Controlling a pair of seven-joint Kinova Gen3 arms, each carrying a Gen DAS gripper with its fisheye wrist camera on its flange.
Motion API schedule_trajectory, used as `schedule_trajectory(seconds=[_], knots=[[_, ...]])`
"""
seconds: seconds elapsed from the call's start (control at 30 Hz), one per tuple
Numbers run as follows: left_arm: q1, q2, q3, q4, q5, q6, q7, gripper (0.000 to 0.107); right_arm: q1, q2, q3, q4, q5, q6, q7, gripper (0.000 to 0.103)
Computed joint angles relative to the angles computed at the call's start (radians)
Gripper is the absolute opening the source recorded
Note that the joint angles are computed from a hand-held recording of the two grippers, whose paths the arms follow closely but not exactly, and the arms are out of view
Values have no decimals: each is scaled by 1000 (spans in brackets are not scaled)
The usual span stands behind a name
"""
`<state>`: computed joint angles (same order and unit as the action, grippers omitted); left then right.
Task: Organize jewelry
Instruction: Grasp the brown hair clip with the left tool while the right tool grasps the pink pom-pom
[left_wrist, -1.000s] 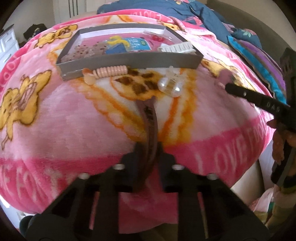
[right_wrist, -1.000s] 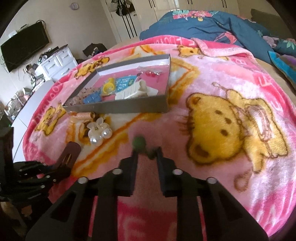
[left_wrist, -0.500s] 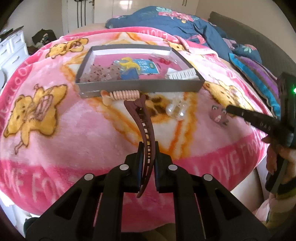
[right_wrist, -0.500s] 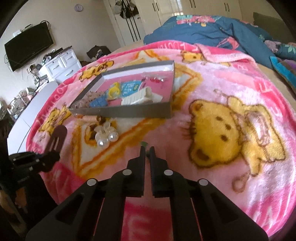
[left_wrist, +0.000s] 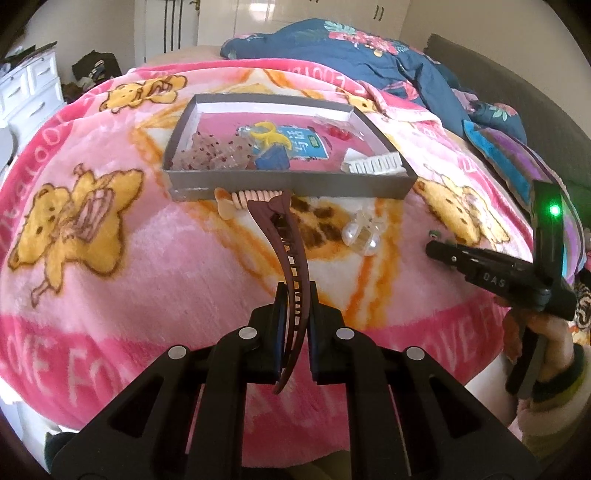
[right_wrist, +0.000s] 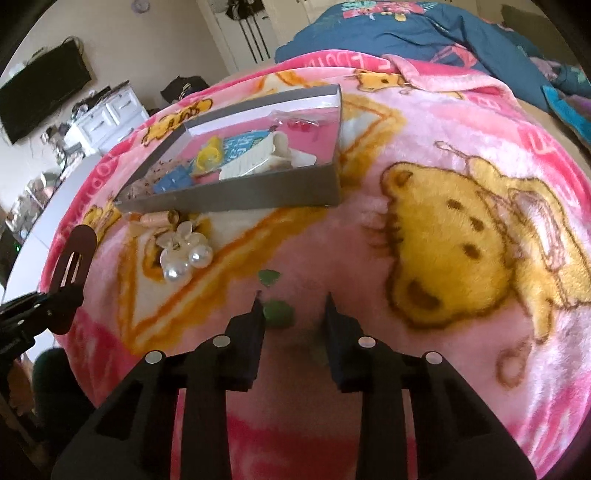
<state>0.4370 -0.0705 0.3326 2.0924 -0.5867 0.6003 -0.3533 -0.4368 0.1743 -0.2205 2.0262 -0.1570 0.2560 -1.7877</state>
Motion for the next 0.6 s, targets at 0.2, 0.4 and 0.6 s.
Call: schedule_trajectory(seconds=[0.2, 0.4, 0.6], knots=[[-24, -21, -4, -8, -18, 2, 9, 4, 27, -50, -26, 17, -30, -26, 41, 27], [-64, -36, -13, -28, -10, -3, -18, 4, 88, -88, -74, -2, -186, -31, 208, 27], [-101, -43, -16, -60, -6, -2, -55, 4, 55, -100, -40, -47, -207, -29, 246, 27]])
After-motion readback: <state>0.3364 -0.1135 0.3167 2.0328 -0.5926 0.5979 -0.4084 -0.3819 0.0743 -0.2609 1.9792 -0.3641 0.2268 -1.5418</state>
